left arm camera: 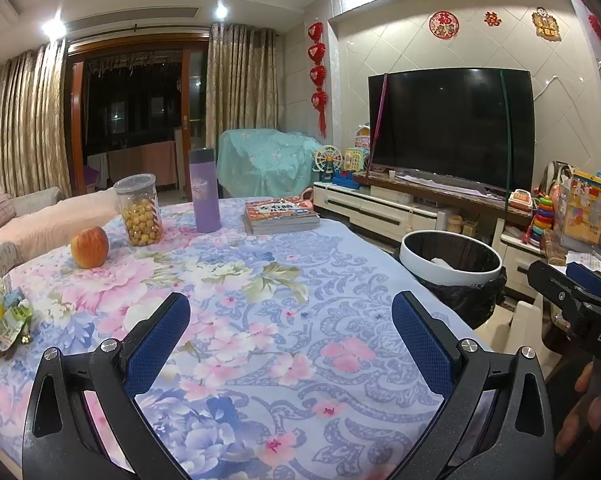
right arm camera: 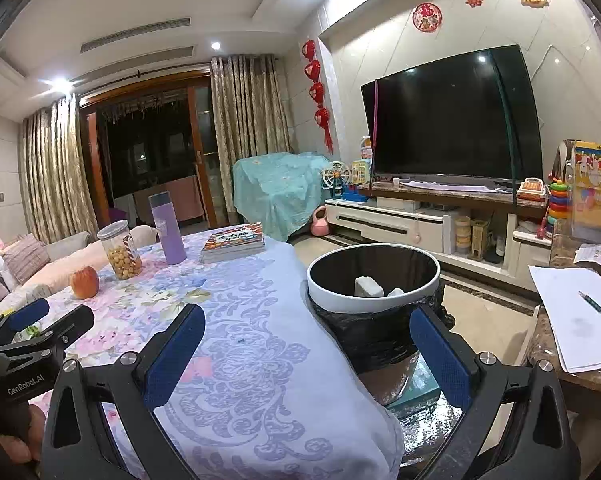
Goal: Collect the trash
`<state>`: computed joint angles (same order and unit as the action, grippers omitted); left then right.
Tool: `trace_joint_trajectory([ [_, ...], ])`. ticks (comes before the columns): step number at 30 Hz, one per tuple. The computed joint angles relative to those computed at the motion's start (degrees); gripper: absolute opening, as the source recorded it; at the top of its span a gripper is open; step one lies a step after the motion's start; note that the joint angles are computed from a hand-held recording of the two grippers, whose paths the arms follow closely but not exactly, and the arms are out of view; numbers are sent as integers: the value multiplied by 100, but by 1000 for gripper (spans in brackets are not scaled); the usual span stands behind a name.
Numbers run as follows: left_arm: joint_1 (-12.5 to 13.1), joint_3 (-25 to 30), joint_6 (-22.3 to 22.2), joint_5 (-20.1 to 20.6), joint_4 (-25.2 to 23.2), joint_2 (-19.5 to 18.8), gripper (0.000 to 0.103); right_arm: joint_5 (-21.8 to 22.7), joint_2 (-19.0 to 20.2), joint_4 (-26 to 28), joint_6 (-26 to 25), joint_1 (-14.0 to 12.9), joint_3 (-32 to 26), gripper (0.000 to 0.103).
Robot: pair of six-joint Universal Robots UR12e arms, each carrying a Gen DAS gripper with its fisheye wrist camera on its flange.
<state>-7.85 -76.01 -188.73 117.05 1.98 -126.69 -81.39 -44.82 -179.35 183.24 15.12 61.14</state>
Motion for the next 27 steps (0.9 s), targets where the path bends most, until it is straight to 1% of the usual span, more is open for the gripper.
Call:
trace_joint_trajectory([
  [9, 16, 5, -51, -37, -129, 8, 103, 55, 1, -32, 38, -2, 12, 103],
  [27, 29, -20, -29, -60, -94, 13, 103, 107, -2, -76, 69, 0, 26, 103],
])
